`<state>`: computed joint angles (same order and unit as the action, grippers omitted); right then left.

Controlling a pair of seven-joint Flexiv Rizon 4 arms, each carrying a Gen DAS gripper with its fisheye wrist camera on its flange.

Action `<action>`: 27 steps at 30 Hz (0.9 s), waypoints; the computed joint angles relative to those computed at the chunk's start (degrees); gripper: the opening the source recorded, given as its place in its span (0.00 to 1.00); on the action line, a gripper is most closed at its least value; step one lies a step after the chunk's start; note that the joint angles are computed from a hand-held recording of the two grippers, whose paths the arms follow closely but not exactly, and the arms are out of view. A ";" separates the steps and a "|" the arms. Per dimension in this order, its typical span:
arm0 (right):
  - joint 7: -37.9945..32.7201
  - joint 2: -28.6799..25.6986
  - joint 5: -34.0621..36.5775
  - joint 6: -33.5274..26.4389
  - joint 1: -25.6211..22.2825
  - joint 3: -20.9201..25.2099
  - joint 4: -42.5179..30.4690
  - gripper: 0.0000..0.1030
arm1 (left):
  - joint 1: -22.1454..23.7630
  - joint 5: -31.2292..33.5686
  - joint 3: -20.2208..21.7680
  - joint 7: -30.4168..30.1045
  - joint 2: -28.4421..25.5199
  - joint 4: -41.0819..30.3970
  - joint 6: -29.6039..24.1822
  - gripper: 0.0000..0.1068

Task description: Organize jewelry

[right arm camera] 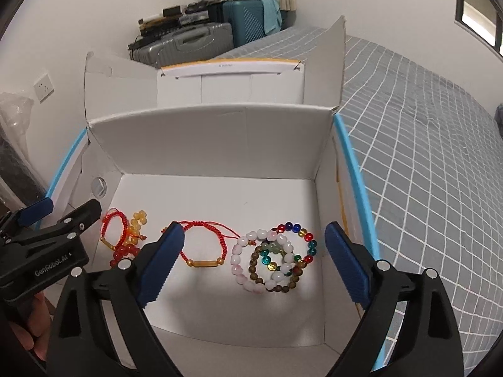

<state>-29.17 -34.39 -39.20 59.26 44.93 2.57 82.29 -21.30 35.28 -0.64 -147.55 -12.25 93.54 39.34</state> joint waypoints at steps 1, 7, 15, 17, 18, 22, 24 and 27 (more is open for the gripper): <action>1.54 1.02 -1.29 0.58 0.58 -0.98 1.28 0.85 | -0.23 0.45 0.09 -0.51 0.64 0.43 0.25 0.90; 12.40 7.40 -12.81 3.36 2.03 -4.14 9.05 0.89 | -0.98 4.42 -1.01 -4.28 5.73 3.42 2.15 0.91; 23.28 14.53 -23.30 3.31 -0.69 -0.65 17.18 0.89 | -0.82 10.77 -6.04 -8.64 13.34 8.56 2.08 0.91; 25.25 15.75 -25.19 2.11 -1.41 0.67 18.84 0.89 | -0.50 11.49 -7.27 -9.59 14.61 9.75 2.17 0.91; 26.14 16.25 -26.23 1.46 -1.76 1.28 19.49 0.89 | -0.51 12.20 -8.03 -10.40 15.27 10.43 2.07 0.91; 29.20 18.26 -29.45 0.91 -3.96 3.90 22.47 0.89 | -0.57 14.05 -10.46 -12.38 16.67 12.23 0.72 0.91; 30.98 19.29 -30.56 1.09 -4.94 4.95 24.03 0.89 | -0.49 13.81 -10.90 -12.63 17.43 13.49 1.43 0.91; 33.06 20.46 -32.27 1.11 -5.95 6.19 25.91 0.89 | -0.28 14.01 -11.80 -13.79 18.93 15.16 1.86 0.91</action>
<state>3.90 -13.93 -71.48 60.37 38.98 8.77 108.20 -21.57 49.29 -12.45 -161.34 6.68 108.70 41.20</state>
